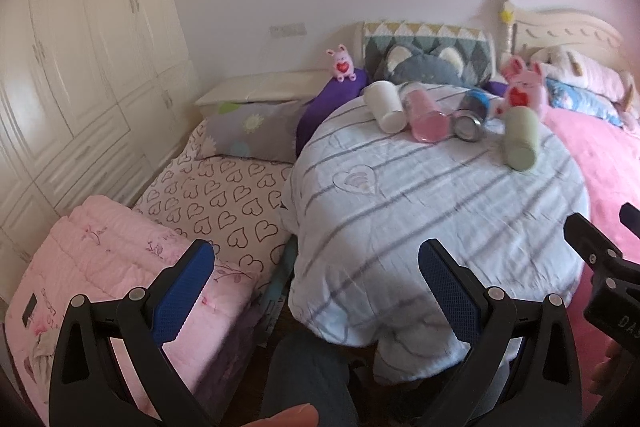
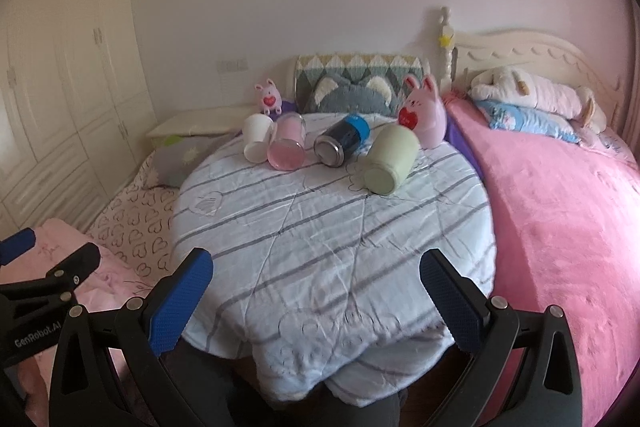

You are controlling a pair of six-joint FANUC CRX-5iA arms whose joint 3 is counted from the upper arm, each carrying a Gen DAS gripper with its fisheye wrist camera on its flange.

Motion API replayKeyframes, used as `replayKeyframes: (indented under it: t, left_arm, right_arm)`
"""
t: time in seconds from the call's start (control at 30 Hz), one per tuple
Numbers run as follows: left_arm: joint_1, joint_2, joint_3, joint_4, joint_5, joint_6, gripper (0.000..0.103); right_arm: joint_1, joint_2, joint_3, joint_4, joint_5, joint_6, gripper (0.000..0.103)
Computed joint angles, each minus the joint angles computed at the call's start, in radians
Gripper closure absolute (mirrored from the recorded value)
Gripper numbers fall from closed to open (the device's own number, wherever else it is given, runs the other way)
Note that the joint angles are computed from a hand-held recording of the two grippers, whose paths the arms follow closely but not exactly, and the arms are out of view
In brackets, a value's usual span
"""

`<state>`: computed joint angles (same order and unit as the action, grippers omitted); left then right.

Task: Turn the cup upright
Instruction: 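Reach the right gripper to the pale green cup lying on its side and grasp it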

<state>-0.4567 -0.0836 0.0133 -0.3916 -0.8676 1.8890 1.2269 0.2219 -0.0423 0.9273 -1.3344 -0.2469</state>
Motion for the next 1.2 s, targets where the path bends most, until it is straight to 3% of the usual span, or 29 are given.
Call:
replayKeyframes:
  t: [0.33,0.7,0.97,1.17,1.2]
  left_arm:
    - [0.032,0.254,0.221,0.027,-0.011,-0.034,0.000]
    - [0.037,0.490,0.441,0.107,-0.048,-0.121,0.000]
    - [0.040,0.592,0.537,0.166,-0.083,-0.173,0.000]
    - [0.038,0.606,0.542,0.175,-0.099,-0.187,0.000]
    - [0.038,0.606,0.543,0.175,-0.100,-0.188,0.000]
  right_arm:
    - [-0.210,0.071,0.071,-0.087,0.103,0.153,0.000]
    - [-0.411,0.186,0.215,-0.213,0.065,0.229,0.000]
    - [-0.476,0.282,0.328,-0.311,0.010,0.305,0.000]
    - [-0.495,0.311,0.353,-0.331,-0.006,0.313,0.000]
    - [-0.498,0.311,0.350,-0.333,0.000,0.317,0.006]
